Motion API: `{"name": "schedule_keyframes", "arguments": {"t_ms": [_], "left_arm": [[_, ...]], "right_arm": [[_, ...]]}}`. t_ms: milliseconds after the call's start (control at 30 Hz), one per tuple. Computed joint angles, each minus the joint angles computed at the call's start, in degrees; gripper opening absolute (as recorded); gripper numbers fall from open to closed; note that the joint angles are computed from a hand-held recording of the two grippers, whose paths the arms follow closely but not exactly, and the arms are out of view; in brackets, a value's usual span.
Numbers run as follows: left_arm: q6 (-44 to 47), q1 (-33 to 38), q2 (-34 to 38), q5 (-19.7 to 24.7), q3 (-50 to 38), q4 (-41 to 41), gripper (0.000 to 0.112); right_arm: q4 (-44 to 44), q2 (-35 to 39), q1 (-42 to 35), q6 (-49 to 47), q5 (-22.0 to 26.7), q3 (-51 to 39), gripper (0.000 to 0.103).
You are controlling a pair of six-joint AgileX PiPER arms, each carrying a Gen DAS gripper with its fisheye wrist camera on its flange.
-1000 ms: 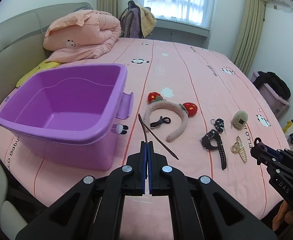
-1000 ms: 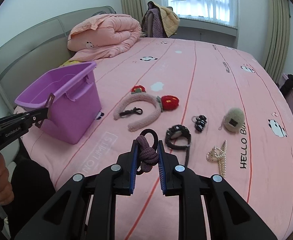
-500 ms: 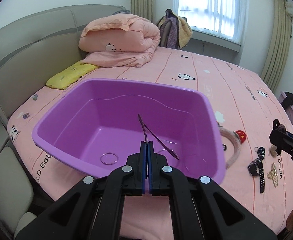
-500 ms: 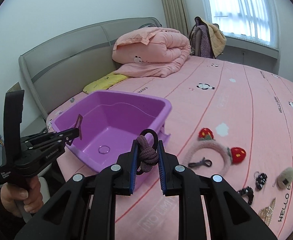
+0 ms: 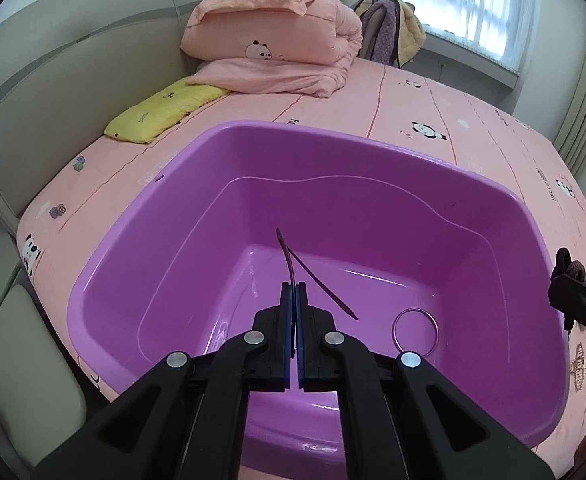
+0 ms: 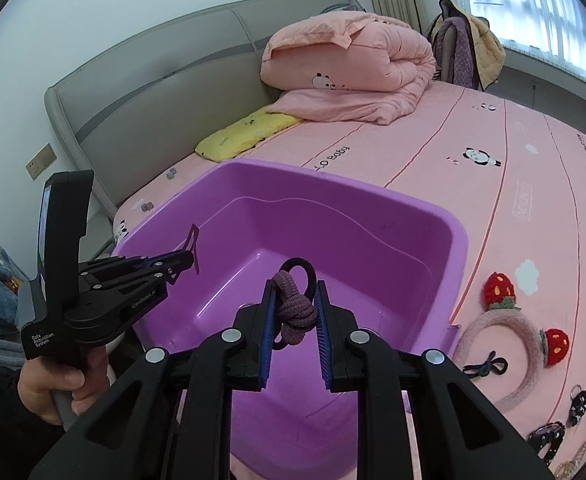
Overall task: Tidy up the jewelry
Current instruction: 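Open the left tool dropping the hairpin while the right tool releases the hair tie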
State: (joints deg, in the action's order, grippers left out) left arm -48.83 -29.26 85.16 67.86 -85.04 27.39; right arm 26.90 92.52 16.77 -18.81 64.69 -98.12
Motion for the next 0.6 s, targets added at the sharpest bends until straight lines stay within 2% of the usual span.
{"name": "schedule_keyframes", "arguments": {"t_ms": [167,267,300,333,367,400,433,600], "left_arm": [[1.8,3.1,0.9,-1.2,1.3,-2.4,0.003],[2.4,3.9,1.6,-1.1,1.4,-2.3,0.005],[2.5,4.1,1.8,-0.9,1.4,-2.3,0.010],[2.4,4.1,1.9,-0.6,1.3,-2.1,0.027],[2.1,4.0,1.8,-0.3,1.4,-1.7,0.038],[1.4,3.6,1.7,-0.3,1.5,-1.0,0.065],[0.4,3.2,1.3,-0.6,1.9,0.0,0.080],[-0.2,2.8,1.5,0.4,1.0,2.0,0.086]], "right_arm": [[-3.9,3.6,2.6,3.5,1.1,-2.7,0.020],[-6.7,3.6,3.9,4.7,-0.2,-2.1,0.043],[-6.9,3.4,4.1,4.8,-0.7,-1.7,0.056],[-6.8,3.2,3.9,4.6,-1.1,-1.4,0.061],[-7.3,3.0,4.1,4.8,-1.5,-1.1,0.061],[-7.6,3.1,4.1,4.7,-1.7,-1.0,0.061],[-8.0,3.0,4.3,4.7,-1.8,-0.9,0.061],[-7.4,2.9,3.8,4.4,-1.6,-0.7,0.061]]}}
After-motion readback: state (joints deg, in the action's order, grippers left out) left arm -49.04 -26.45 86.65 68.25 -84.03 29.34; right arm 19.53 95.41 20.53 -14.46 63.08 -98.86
